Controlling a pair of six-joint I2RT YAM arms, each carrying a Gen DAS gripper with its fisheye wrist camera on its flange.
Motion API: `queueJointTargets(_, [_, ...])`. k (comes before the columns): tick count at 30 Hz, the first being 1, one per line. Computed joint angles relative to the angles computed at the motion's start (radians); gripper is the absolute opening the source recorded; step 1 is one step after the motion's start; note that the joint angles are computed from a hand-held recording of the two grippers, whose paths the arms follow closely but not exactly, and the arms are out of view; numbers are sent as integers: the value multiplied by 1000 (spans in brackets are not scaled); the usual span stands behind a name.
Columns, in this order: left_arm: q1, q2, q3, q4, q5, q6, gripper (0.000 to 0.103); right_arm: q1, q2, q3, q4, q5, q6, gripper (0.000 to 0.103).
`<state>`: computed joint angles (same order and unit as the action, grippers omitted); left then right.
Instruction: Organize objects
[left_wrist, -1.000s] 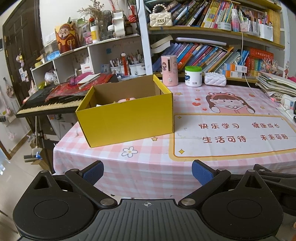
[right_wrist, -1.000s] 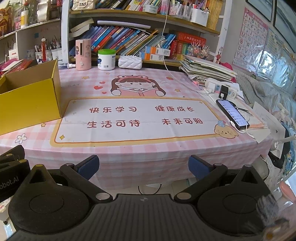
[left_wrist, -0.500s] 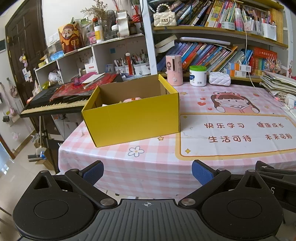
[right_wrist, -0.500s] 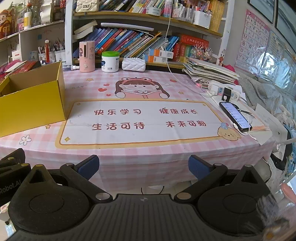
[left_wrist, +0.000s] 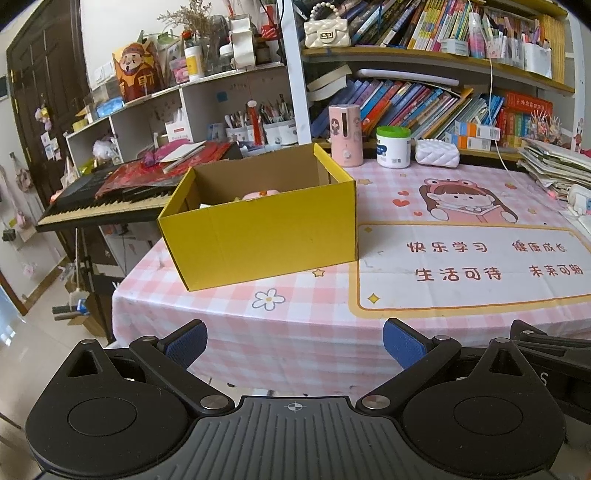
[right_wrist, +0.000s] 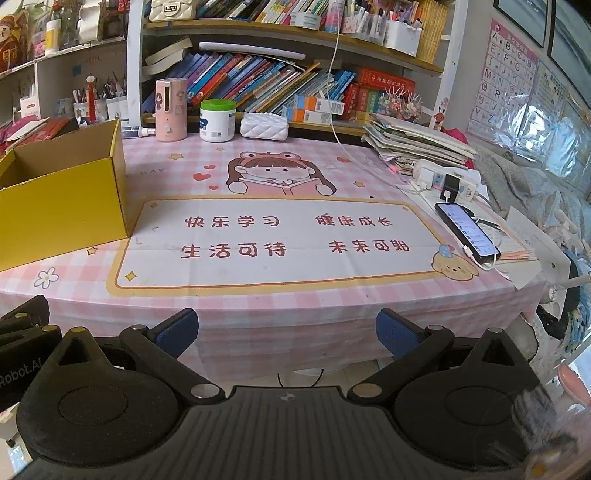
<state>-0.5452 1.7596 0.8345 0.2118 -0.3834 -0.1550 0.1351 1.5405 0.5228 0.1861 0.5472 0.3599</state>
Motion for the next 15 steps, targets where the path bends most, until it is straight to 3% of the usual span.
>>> queueJointTargets(15, [27,30,32,-19,44,-11,102,-7,37,25,0,-10,-4,103])
